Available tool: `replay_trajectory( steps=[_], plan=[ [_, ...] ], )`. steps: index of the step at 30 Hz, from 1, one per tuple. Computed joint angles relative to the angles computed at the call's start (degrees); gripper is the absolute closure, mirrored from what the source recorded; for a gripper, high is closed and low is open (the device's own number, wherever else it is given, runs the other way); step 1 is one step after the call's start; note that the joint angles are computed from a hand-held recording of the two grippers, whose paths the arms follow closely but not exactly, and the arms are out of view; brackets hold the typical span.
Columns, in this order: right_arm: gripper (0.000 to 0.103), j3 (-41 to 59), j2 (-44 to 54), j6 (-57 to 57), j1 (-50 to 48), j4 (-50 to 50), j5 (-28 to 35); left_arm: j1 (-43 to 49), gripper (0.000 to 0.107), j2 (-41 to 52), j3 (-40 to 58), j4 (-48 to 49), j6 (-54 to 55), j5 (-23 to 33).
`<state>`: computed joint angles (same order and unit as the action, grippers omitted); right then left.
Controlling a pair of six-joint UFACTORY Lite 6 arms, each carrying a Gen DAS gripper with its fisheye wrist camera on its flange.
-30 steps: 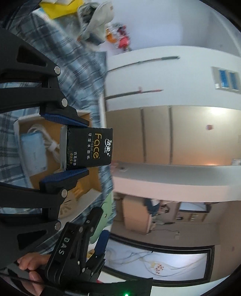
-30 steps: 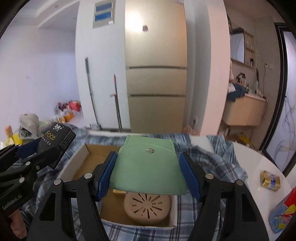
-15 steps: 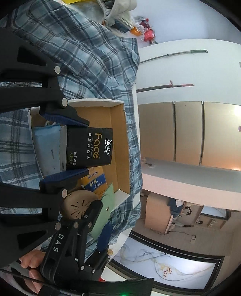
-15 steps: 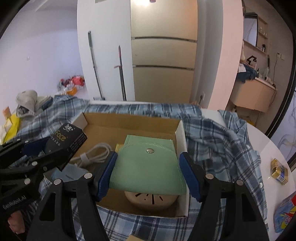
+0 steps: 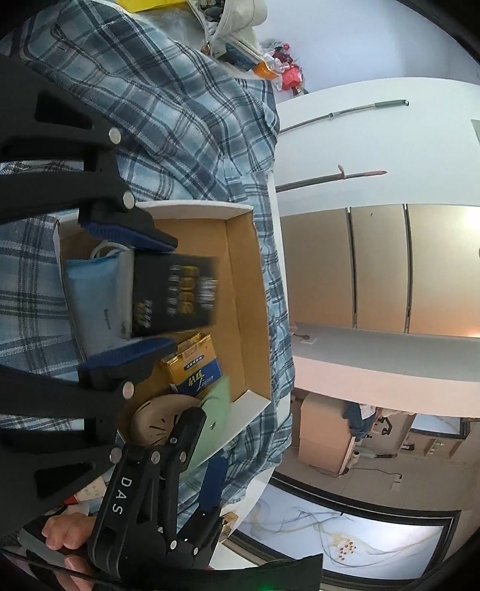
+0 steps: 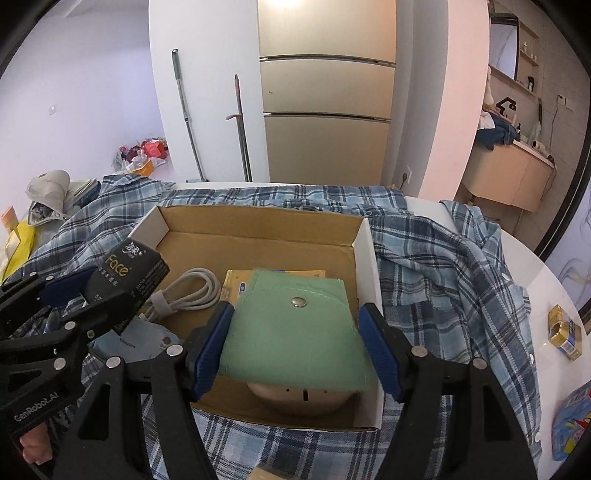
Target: Organize soft objects
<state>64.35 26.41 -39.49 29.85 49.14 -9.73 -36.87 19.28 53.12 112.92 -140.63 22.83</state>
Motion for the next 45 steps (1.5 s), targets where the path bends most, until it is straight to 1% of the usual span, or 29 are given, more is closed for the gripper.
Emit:
replay_trajectory(
  steps=[1,4,7,9,14,15,18,22,24,27,29,31,32,34,36,37,38,39,40,42,43,45],
  plan=[
    [0.030,0.10,0.04,0.23,-0.06,-0.22,0.06,-0.22,0.043,-0.24,-0.26,-0.17,-0.28,0.70],
    [0.029,0.39,0.38,-2.68,0.18,2.53,-0.25,-0.30,0.042,-0.54,-0.49,-1.00,0.34,2.00],
    [0.028,0.15,0.05,-2.03,0.24,1.61,-0.29,-0.25,0.036,-1.61,-1.50,0.41,-1.49,2.59],
    [0.026,-0.43,-0.49,-0.78,0.39,0.44,-1.12,-0.50,0.036,-2.34,-2.04,0.60,-1.61,3.46],
    [0.026,-1.79,-2.61,1.34,0.40,-1.42,-2.10,-1.32,0.036,-4.59,-3.80,3.35,-4.09,5.03],
    [0.026,-2.54,-3.77,1.44,0.49,-1.48,-2.65,-1.88,0.036,-5.47,-4.67,4.36,-5.24,6.11],
    [0.025,-5.41,-7.90,0.57,0.97,-1.03,-4.93,-4.69,0.036,-8.66,-6.87,2.00,-4.28,11.49],
    [0.023,-9.72,-15.36,-2.08,1.91,1.55,-8.08,-8.97,0.036,-16.93,-11.23,-0.59,-2.72,18.57],
    [0.020,-12.85,-20.48,-2.83,2.45,2.01,-9.55,-11.48,0.036,-20.39,-12.11,-3.42,0.38,21.35],
    [0.019,-19.05,-28.84,-6.46,4.09,4.96,-13.22,-15.62,0.035,-26.00,-13.52,-7.09,6.27,25.84],
    [0.018,-23.75,-34.95,-7.31,4.87,5.50,-14.85,-19.70,0.027,-29.34,-14.65,-9.77,8.69,31.18],
    [0.015,-28.37,-41.74,-8.02,5.89,6.79,-16.19,-23.77,0.021,-32.22,-16.02,-10.98,9.54,35.87],
    [0.014,-29.59,-44.02,-8.47,6.10,7.32,-16.25,-26.75,0.021,-33.30,-16.40,-12.28,10.20,39.42],
    [0.014,-32.44,-49.71,-11.30,7.53,10.88,-17.35,-30.92,0.021,-34.87,-16.89,-13.74,10.91,43.50],
    [0.012,-35.06,-54.77,-12.73,9.16,13.29,-18.44,-35.83,0.020,-36.02,-17.10,-15.88,11.85,47.37],
    [0.011,-36.48,-57.20,-13.26,10.04,14.18,-19.14,-38.29,0.016,-36.45,-17.57,-16.90,11.91,49.23],
    [0.009,-38.09,-59.65,-14.05,11.56,15.58,-20.68,-40.77,0.011,-36.78,-17.95,-17.72,11.94,51.20],
    [0.006,-39.87,-62.06,-14.25,13.14,16.49,-22.58,-43.00,0.007,-36.50,-18.04,-18.51,11.73,53.34],
    [0.003,-41.91,-64.92,-14.40,13.74,16.73,-23.14,-45.36,0.004,-35.89,-18.26,-19.23,11.01,56.11],
    [0.003,-43.65,-68.43,-19.17,15.91,21.62,-24.21,-51.87,0.004,-32.35,-19.09,-21.80,6.96,65.46],
    [0.003,-44.29,-69.79,-21.67,16.96,24.17,-24.96,-54.46,0.004,-30.80,-19.45,-22.81,5.66,68.19],
    [0.000,-47.03,-74.13,-24.19,20.30,27.13,-27.22,-57.53,0.004,-28.03,-19.04,-24.59,4.37,70.42]
  ],
)
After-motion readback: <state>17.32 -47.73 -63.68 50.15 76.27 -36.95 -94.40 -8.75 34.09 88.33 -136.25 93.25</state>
